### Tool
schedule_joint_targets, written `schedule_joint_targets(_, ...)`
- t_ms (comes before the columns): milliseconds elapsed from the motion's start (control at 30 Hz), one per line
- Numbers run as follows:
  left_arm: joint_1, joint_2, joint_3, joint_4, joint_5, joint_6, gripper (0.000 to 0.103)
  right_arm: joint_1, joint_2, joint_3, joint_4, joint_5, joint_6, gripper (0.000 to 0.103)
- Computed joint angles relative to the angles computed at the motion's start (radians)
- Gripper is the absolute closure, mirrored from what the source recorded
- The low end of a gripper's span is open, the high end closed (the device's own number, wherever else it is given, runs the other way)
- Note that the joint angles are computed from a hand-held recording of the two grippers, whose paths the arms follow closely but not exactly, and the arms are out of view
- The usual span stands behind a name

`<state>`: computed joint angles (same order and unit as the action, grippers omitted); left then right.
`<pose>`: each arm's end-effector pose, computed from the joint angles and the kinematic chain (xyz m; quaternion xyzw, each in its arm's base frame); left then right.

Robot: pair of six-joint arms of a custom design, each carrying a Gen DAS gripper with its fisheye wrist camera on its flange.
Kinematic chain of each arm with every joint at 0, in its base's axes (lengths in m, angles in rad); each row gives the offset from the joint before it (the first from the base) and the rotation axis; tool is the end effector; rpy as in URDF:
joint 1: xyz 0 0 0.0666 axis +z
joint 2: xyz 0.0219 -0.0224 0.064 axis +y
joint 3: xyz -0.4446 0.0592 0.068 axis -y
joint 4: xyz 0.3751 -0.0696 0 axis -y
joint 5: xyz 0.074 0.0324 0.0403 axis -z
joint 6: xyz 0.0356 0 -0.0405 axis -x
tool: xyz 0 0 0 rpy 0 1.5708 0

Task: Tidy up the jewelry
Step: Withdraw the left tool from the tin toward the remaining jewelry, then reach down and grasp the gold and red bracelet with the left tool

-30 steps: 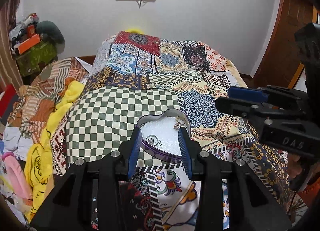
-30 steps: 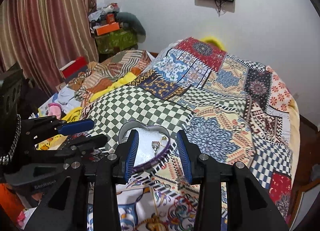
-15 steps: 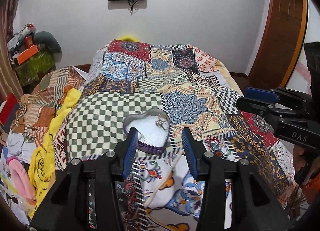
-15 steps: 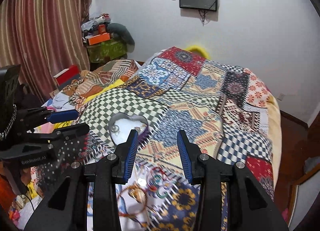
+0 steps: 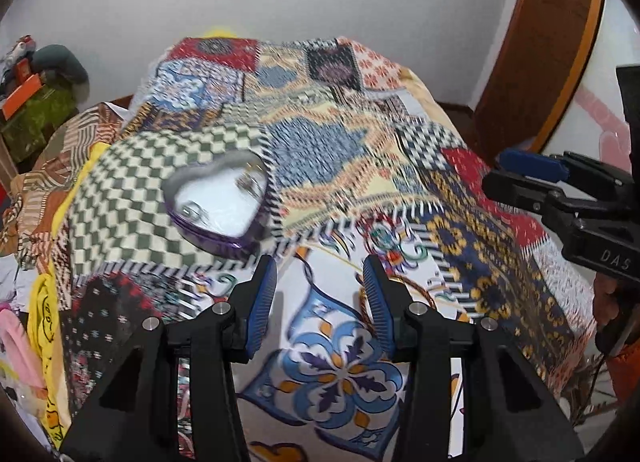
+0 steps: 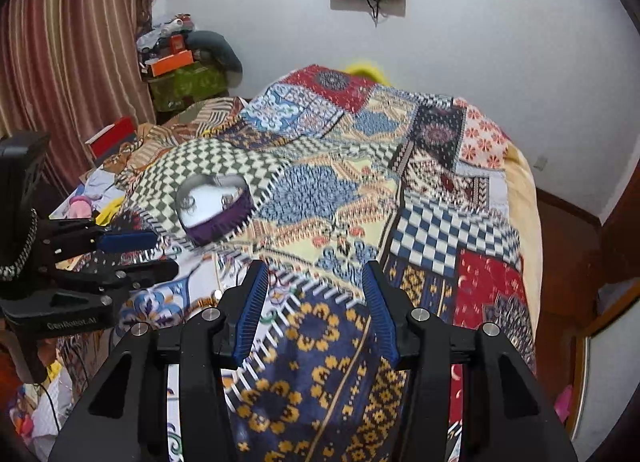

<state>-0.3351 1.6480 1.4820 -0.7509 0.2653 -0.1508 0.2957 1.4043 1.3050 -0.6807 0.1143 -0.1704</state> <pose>0.5254 -0.1933 0.4205 0.2671 0.9009 -0.1540 0.3055 0.4472 0.1316 0.4661 -0.0357 0.9209 0.0375 0.3863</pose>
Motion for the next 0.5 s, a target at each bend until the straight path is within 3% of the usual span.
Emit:
schedule_joint_targets(267, -0.022, 0.010, -0.036, -0.001, 0.000, -0.029, 0.060, 0.003, 0.001, -0.038, 0.004, -0.044, -0.013, 0.058)
schedule_joint_targets(367, -0.026, 0.009, -0.051, 0.017, 0.002, -0.041, 0.068, 0.005, 0.004, -0.042, 0.005, -0.059, -0.018, 0.058)
schedule_joint_targets(500, -0.033, 0.010, -0.067, 0.049, 0.000, -0.043, 0.089, 0.005, 0.007, -0.046, 0.006, -0.074, -0.032, 0.058)
